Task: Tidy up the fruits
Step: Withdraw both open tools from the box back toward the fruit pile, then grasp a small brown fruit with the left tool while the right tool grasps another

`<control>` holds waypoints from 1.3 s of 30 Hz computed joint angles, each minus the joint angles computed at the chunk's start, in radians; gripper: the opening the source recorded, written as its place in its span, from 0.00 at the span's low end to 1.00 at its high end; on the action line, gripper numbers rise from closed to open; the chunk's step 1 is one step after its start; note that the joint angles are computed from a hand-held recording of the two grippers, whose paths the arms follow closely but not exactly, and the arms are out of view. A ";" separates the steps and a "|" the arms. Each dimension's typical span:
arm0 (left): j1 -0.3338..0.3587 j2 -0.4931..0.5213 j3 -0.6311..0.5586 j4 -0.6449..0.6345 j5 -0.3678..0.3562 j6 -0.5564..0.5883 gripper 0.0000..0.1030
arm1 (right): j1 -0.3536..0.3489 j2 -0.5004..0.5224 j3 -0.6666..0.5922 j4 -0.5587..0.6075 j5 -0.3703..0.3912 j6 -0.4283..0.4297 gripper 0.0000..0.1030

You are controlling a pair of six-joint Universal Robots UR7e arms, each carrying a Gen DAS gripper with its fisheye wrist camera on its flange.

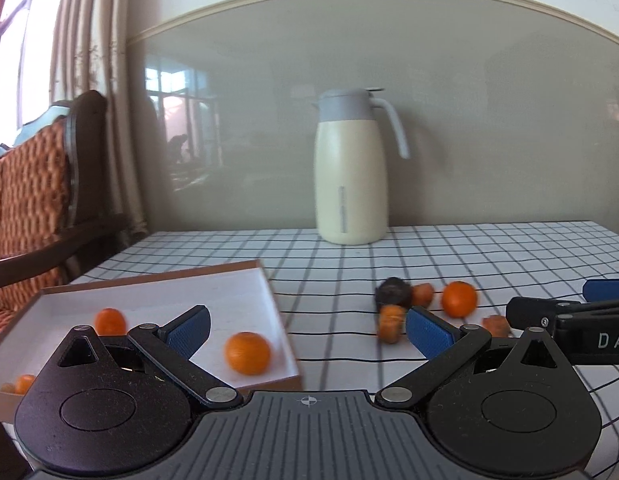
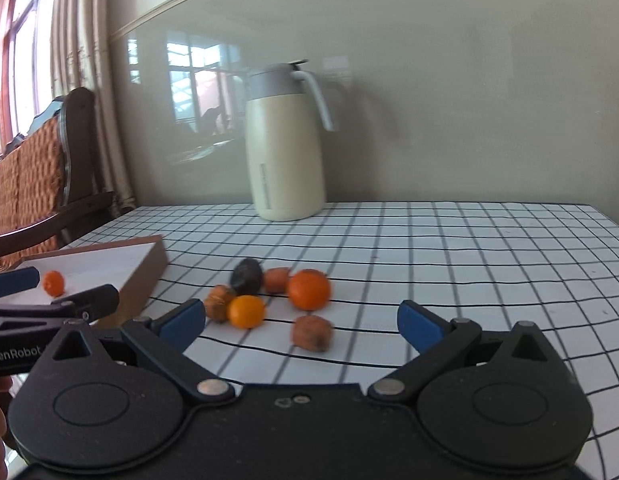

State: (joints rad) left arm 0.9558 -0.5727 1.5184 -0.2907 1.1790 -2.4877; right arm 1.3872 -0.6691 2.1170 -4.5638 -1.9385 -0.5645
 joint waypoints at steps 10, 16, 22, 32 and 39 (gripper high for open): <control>-0.023 0.077 -0.081 0.083 0.008 -0.048 1.00 | -0.032 -0.021 0.014 -0.024 -0.019 0.027 0.86; -0.030 0.112 -0.117 0.105 -0.014 -0.049 1.00 | -0.047 -0.034 0.022 -0.002 -0.019 0.040 0.77; -0.032 0.144 -0.160 0.119 -0.041 -0.059 1.00 | -0.059 -0.043 0.032 0.022 -0.005 0.063 0.71; -0.030 0.196 -0.236 0.162 -0.079 -0.055 0.89 | -0.063 -0.041 0.008 0.082 0.013 0.072 0.59; -0.021 0.238 -0.311 0.227 -0.078 -0.059 0.71 | -0.061 -0.045 -0.025 0.140 0.031 0.108 0.52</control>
State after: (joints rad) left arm 0.9344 -0.3346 1.2077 -0.0640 1.1007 -2.5472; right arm 1.3267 -0.7138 2.0919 -4.4236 -1.9078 -0.4560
